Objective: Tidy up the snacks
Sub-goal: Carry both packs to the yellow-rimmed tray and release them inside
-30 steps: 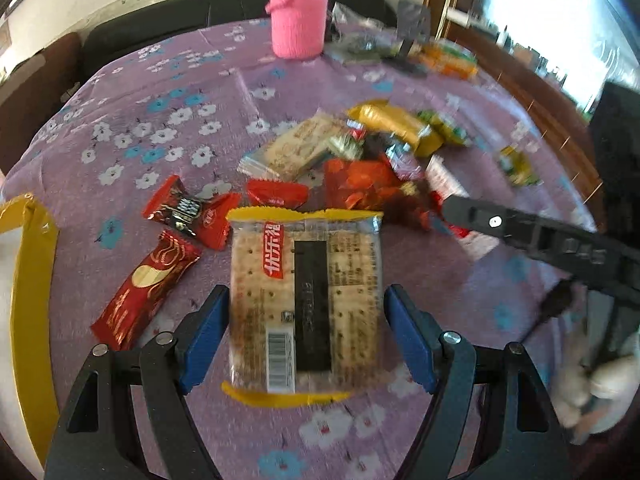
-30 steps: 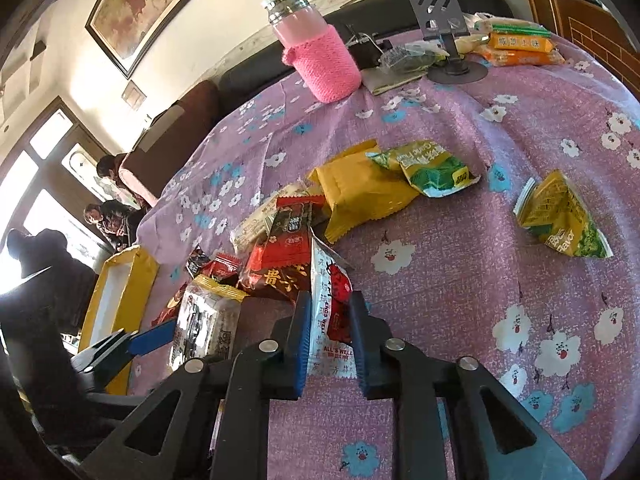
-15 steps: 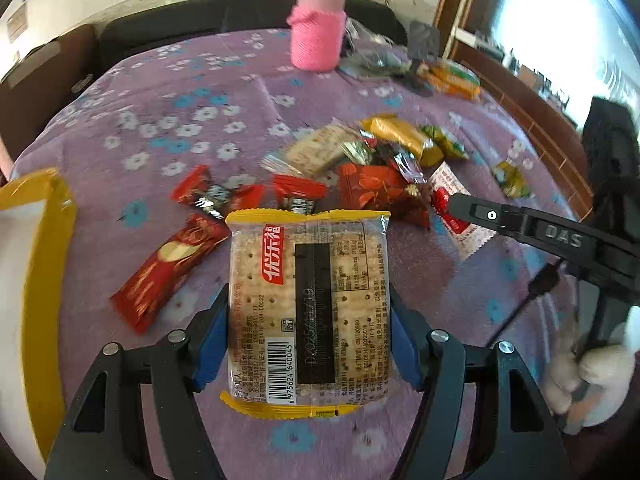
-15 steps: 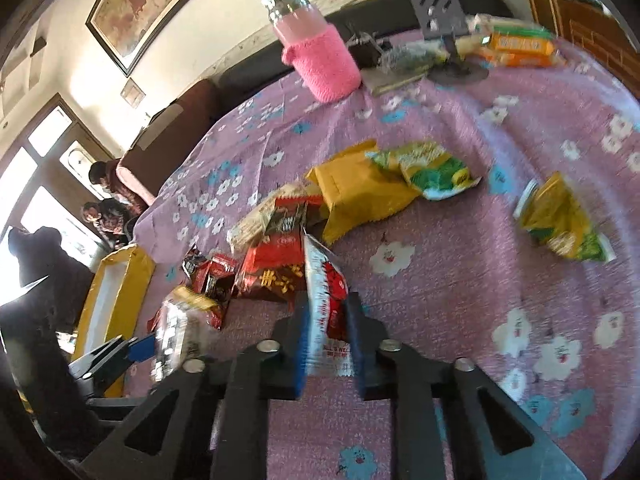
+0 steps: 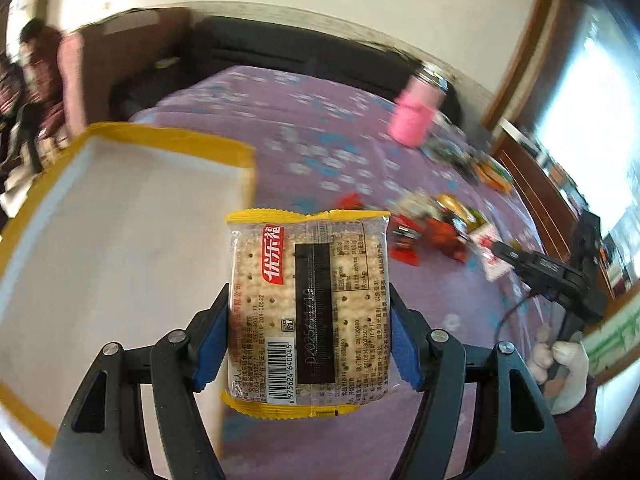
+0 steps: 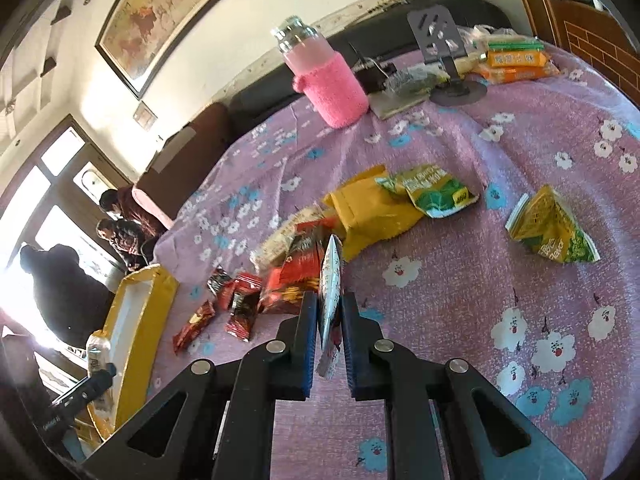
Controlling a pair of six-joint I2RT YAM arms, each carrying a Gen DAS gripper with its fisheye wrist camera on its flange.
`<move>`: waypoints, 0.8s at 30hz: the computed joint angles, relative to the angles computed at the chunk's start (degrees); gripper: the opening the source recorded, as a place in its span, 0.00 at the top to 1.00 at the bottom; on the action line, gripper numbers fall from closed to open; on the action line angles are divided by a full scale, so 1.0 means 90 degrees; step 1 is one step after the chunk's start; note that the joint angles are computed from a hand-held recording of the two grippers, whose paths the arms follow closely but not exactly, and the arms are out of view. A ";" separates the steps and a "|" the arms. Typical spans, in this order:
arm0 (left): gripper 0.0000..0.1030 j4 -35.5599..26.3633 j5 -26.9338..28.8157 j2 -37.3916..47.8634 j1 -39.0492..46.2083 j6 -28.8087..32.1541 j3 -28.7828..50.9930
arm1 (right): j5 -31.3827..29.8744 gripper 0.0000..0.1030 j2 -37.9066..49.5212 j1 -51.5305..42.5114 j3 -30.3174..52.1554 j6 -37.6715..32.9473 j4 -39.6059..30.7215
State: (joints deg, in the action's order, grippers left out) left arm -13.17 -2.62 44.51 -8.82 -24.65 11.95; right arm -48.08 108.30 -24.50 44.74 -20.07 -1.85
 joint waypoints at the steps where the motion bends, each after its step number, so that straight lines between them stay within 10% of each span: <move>1: 0.33 -0.0419 0.0275 -0.0483 0.0595 0.0264 -0.0062 | -0.0067 0.88 -0.0101 -0.0019 -0.0055 -0.0024 -0.0065; 11: 0.33 -0.0628 0.2195 -0.0506 0.4867 0.2680 -0.0430 | -0.0278 0.88 -0.2061 0.1304 -0.1204 -0.0113 -0.1021; 24: 0.33 0.0783 0.2586 0.1596 0.6682 0.4084 -0.0269 | 0.1305 0.89 -0.2184 0.6390 -0.1663 0.2970 0.0835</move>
State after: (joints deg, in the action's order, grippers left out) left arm -6.12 20.65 58.87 51.32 12.10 9.53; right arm -36.33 88.64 33.01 29.78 6.66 5.67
